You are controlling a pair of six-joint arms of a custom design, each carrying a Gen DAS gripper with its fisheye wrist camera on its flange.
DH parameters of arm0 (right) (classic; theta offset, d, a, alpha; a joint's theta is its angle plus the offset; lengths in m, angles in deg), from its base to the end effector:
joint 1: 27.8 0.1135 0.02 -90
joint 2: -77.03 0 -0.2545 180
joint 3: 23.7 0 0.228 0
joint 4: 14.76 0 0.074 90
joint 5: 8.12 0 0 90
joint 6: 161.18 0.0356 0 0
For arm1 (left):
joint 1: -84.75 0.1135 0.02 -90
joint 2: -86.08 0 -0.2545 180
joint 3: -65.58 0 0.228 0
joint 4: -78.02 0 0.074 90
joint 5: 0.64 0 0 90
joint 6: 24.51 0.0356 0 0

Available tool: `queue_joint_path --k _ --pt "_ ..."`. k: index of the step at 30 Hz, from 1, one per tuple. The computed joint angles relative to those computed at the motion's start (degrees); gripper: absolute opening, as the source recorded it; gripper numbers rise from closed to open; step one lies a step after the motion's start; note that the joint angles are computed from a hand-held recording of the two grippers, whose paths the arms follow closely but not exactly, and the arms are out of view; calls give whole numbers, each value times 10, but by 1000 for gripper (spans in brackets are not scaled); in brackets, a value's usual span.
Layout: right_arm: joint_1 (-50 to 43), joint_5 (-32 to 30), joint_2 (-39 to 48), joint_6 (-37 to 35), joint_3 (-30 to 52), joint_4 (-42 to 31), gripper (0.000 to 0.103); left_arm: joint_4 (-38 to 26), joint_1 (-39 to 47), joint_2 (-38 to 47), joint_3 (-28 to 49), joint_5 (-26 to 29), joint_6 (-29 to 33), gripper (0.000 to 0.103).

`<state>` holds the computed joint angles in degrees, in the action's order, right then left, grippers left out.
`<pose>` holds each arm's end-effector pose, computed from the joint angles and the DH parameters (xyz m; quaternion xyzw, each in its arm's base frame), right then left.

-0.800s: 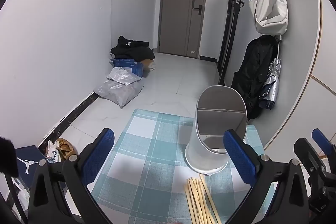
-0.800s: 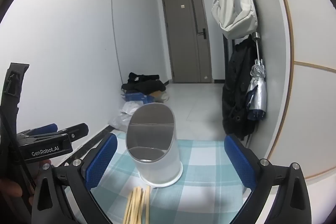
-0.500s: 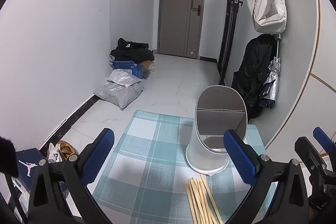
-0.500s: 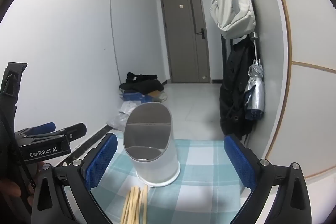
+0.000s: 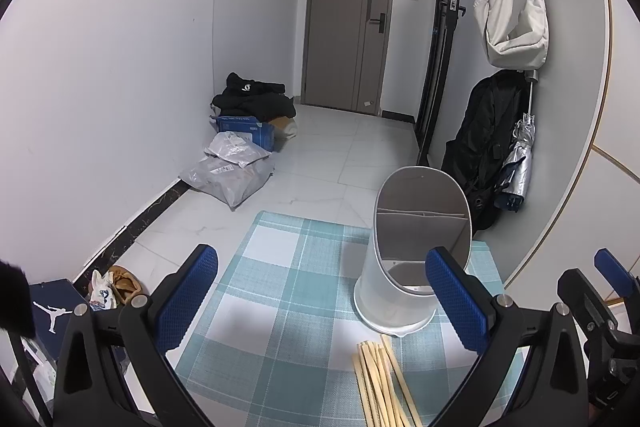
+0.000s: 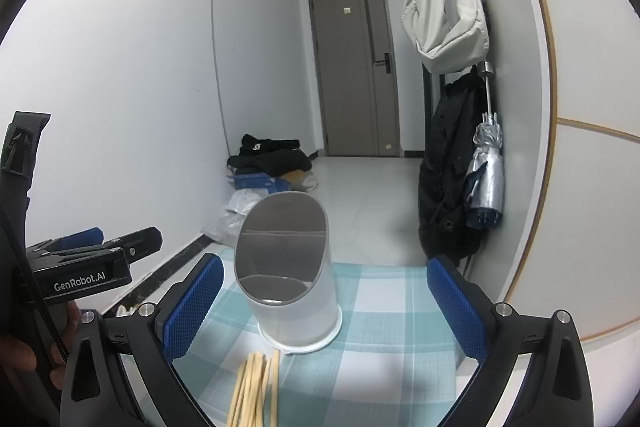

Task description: Organize utensils

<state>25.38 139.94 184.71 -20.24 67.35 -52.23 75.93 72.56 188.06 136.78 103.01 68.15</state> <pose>0.2460 0.2782 0.2155 0.1333 0.8346 -0.0713 0.5298 0.3500 -0.0842 0.1868 0.1690 0.8574 -0.1434 0.4645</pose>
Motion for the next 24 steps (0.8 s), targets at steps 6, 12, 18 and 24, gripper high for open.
queue_joint_path --k 6,12,18,24 --pt "-3 1 2 6 -1 -1 103 3 -1 0 -2 -1 -1 102" --pt "-3 4 0 7 -5 3 103 -4 -1 2 3 -2 -5 102" --pt "0 7 3 10 -4 2 103 -4 -1 3 4 0 -6 102" --pt "3 13 5 11 -5 5 103 0 2 4 4 3 -7 102"
